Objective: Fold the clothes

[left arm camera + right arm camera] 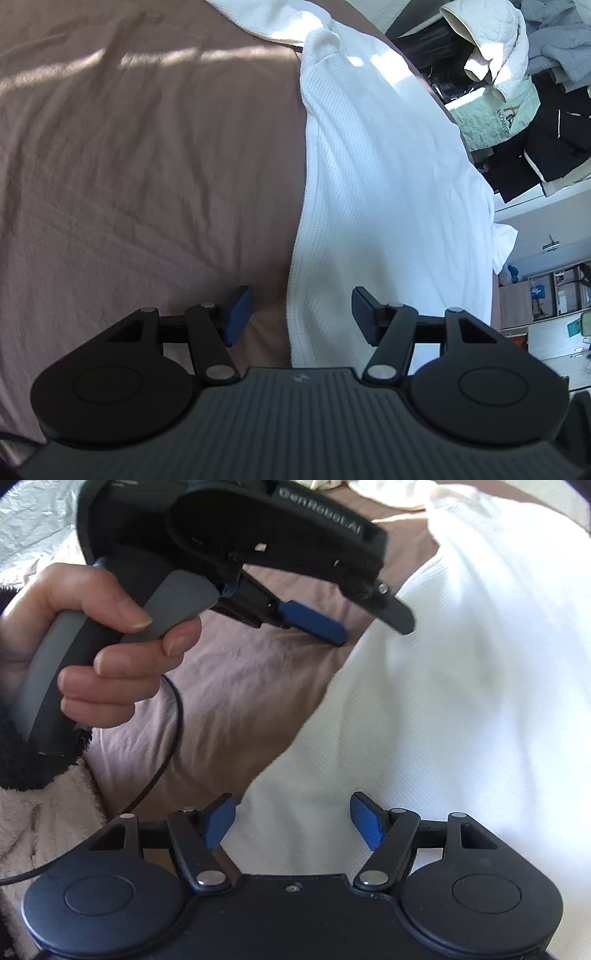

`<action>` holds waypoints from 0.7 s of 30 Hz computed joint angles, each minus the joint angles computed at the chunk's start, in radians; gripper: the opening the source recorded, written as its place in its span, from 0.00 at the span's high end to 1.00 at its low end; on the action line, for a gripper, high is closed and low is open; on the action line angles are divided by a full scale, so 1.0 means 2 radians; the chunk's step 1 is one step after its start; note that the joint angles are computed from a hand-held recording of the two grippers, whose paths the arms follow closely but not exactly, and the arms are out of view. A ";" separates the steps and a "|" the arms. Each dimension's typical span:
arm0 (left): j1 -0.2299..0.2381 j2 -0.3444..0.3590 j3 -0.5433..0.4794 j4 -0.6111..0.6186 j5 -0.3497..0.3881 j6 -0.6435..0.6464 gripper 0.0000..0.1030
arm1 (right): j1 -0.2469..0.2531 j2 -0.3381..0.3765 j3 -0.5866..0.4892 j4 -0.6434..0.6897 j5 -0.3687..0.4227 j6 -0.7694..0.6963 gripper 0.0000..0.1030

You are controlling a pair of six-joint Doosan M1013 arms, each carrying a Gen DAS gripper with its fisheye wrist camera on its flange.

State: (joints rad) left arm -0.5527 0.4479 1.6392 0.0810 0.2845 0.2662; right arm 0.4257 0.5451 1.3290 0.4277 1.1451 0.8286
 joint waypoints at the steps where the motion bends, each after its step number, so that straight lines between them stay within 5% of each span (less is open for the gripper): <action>1: 0.000 0.000 0.000 -0.004 -0.001 0.004 0.43 | 0.001 -0.004 0.004 -0.007 -0.007 -0.003 0.28; 9: 0.000 0.006 -0.011 -0.027 0.010 0.041 0.43 | 0.007 -0.011 0.034 -0.023 -0.064 -0.069 0.27; 12: 0.001 0.007 -0.012 -0.035 0.010 0.051 0.43 | 0.005 -0.013 0.036 -0.018 -0.073 -0.090 0.48; 14: 0.002 0.007 -0.011 -0.039 0.009 0.054 0.43 | 0.000 -0.011 0.028 -0.007 -0.062 -0.088 0.87; 21: 0.004 0.006 -0.009 -0.062 0.003 0.074 0.43 | -0.029 -0.006 0.003 0.070 0.008 -0.135 0.94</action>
State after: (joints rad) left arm -0.5437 0.4593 1.6215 -0.0420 0.2898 0.4138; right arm 0.3675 0.5340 1.3355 0.5679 1.1602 0.5579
